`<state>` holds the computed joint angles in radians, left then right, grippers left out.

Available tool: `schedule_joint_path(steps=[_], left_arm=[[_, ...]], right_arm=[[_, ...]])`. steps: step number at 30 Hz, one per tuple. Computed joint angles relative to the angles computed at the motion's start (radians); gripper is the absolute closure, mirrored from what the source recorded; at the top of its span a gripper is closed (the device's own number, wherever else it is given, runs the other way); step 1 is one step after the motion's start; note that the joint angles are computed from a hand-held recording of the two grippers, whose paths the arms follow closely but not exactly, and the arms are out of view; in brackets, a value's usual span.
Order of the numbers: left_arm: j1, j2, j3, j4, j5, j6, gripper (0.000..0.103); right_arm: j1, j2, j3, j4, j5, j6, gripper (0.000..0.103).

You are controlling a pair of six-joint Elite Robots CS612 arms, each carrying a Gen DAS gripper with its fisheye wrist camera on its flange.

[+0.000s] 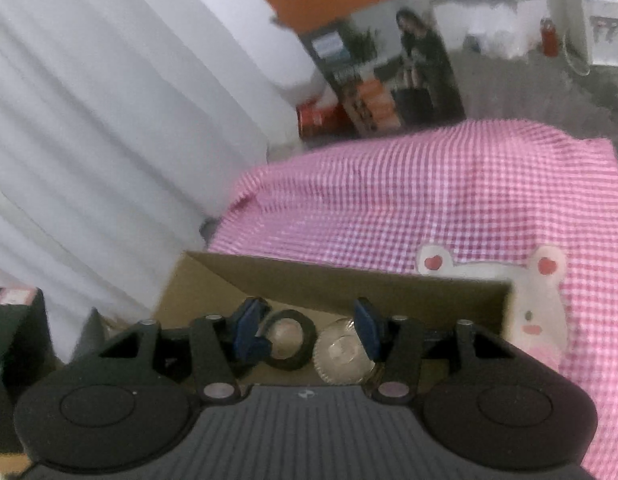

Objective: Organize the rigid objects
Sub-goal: 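Carry the gold-lidded jar into the cardboard box and open the right tool, then withdraw the open right tool from the box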

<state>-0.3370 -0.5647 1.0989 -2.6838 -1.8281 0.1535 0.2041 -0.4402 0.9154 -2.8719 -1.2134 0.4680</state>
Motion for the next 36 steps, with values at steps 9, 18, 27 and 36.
schedule_joint_path(steps=[9,18,27,36], left_arm=[[0.024,-0.138,0.264,-0.244,-0.066,0.113,0.007],[0.067,-0.218,0.475,-0.431,-0.083,0.245,0.004],[0.087,-0.221,0.569,-0.469,-0.065,0.316,0.006],[0.085,-0.179,0.551,-0.465,-0.055,0.347,0.023]], right_arm=[[0.017,-0.163,0.386,-0.493,-0.054,0.147,0.047],[0.075,-0.2,0.571,-0.762,-0.107,0.244,0.044],[0.111,-0.141,0.492,-0.619,-0.004,0.299,0.044],[0.129,-0.067,0.349,-0.411,0.043,0.291,0.044]])
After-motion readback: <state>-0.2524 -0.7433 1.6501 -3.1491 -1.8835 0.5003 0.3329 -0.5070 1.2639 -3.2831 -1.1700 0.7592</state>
